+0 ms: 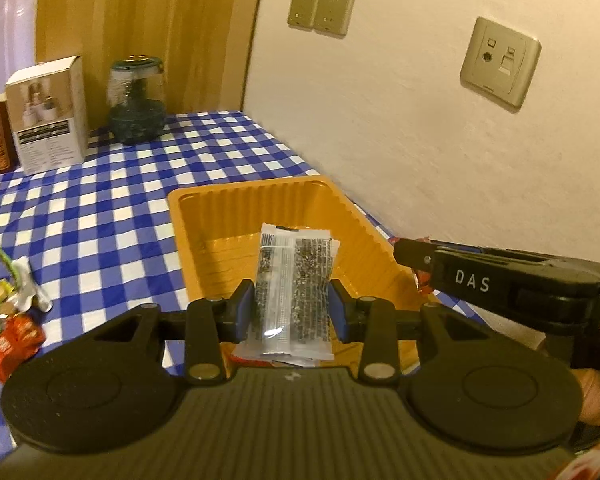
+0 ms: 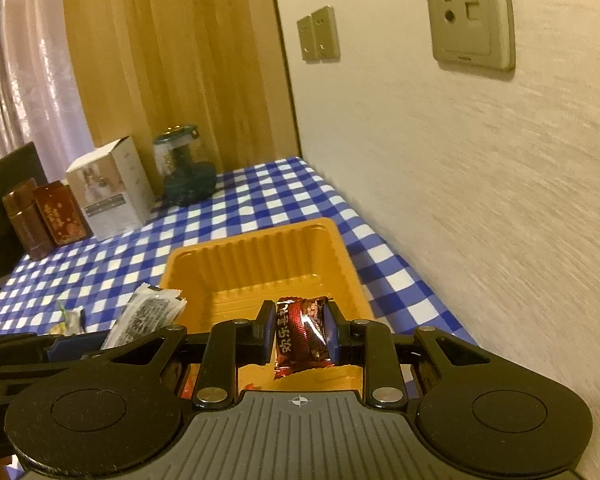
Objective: Organize snacks
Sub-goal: 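Carry both held packets over the orange tray, then open both grippers to release the packets into the tray, then withdraw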
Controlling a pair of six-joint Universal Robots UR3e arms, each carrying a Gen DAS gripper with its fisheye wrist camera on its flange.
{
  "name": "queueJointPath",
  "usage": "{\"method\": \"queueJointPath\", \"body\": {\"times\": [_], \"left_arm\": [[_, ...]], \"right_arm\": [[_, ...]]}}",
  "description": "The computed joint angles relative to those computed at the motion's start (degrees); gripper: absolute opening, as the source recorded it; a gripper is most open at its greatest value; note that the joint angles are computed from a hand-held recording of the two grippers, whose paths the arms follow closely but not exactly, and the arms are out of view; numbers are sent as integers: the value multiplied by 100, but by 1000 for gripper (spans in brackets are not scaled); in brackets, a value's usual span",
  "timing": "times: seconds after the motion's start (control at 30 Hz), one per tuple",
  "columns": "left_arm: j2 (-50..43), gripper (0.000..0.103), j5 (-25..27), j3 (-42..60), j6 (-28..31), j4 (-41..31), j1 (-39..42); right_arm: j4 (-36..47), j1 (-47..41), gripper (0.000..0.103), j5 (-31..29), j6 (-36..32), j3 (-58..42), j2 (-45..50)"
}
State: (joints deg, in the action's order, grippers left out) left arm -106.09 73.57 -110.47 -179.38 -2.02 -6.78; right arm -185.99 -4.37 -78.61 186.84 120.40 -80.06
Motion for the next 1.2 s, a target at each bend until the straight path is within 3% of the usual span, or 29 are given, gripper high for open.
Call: {"method": "queueJointPath", "body": {"times": [0.13,0.23,0.8,0.9,0.97,1.03,1.2], "left_arm": [[-419,37,90,332,36,98,-115],[-486,46,97,309,-16,271,-77],[250,46,-71,-687,-16,408,528],[297,46,-77,-742,-31,423,561],[329,46,-101,-776,-20,419,599],[396,46,-115,-846,-3,427,642],[614,46,-147,-1052,36,410,747]], "right_arm": [[-72,-92,26,24,8,-52,173],[-96,-122,26,48,10,-51,251],[12,-64,26,178,165,-100,215],[-142,-146,26,412,306,-104,272],[-228,-321,33,803,591,-99,318],[-234,-380,64,884,816,-123,319],[-272,-329,64,750,819,-29,137]]}}
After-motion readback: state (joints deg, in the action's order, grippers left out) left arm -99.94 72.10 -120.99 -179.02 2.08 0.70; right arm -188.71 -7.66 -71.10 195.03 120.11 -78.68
